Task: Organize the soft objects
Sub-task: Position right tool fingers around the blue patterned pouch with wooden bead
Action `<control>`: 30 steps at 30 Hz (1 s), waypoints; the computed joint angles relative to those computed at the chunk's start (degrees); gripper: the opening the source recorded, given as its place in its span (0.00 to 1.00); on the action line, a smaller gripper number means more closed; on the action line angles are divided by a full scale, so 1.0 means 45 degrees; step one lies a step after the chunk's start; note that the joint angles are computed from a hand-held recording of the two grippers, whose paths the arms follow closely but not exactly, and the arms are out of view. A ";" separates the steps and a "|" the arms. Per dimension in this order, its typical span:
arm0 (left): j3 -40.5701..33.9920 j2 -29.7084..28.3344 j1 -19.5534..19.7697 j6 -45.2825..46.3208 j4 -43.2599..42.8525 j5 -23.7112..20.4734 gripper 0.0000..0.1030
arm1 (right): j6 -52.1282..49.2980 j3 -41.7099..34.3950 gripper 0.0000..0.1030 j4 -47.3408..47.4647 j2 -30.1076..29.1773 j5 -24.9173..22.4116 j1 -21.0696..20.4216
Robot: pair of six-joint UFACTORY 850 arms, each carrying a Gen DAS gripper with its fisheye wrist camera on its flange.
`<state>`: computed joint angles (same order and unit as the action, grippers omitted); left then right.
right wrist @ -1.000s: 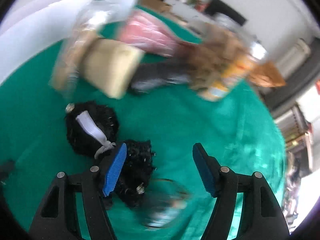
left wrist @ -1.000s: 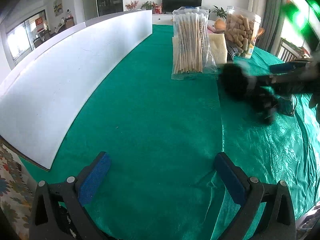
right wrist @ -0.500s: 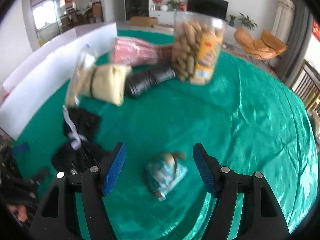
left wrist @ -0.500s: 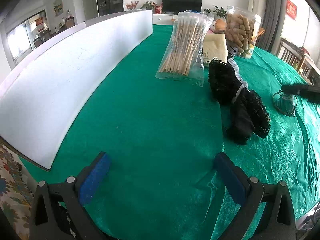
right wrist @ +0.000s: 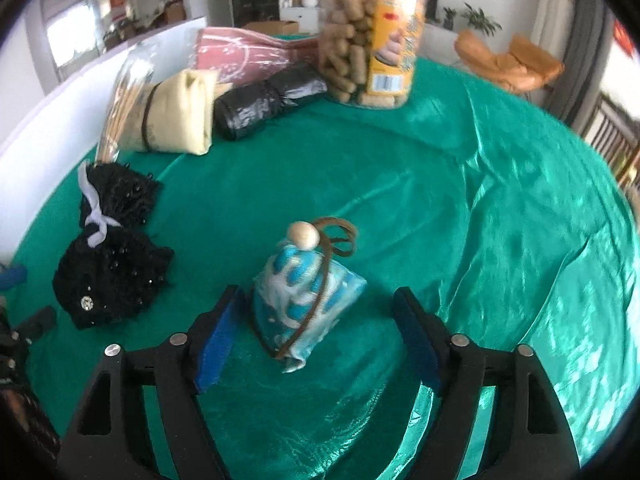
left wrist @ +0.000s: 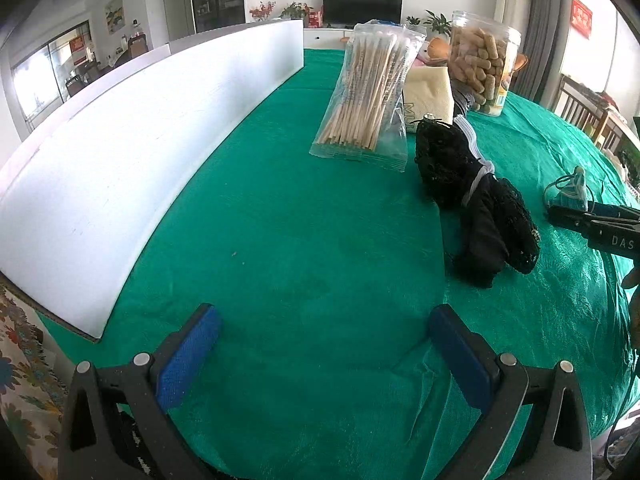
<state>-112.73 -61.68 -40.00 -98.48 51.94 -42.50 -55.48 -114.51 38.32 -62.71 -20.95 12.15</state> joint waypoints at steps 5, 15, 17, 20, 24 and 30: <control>0.0001 -0.0001 -0.0003 -0.0010 0.0009 -0.0004 1.00 | -0.1412 0.0470 0.81 0.1477 0.0174 0.0408 -0.0065; 0.0038 0.0013 -0.0006 -0.0052 0.0063 0.0002 1.00 | -0.1429 0.0367 0.83 0.1501 0.0083 0.0411 -0.0076; 0.0045 0.0016 -0.0007 -0.0062 0.0071 0.0005 1.00 | -0.1425 0.0368 0.83 0.1512 0.0085 0.0409 -0.0074; 0.0049 0.0017 -0.0009 -0.0070 0.0079 0.0003 1.00 | -0.1419 0.0373 0.84 0.1506 0.0087 0.0416 -0.0069; 0.0055 0.0018 -0.0009 -0.0078 0.0092 0.0002 1.00 | -0.1424 0.0375 0.84 0.1512 0.0087 0.0420 -0.0071; 0.0060 0.0017 -0.0015 -0.0100 0.0119 -0.0001 1.00 | -0.1430 0.0380 0.84 0.1517 0.0089 0.0423 -0.0070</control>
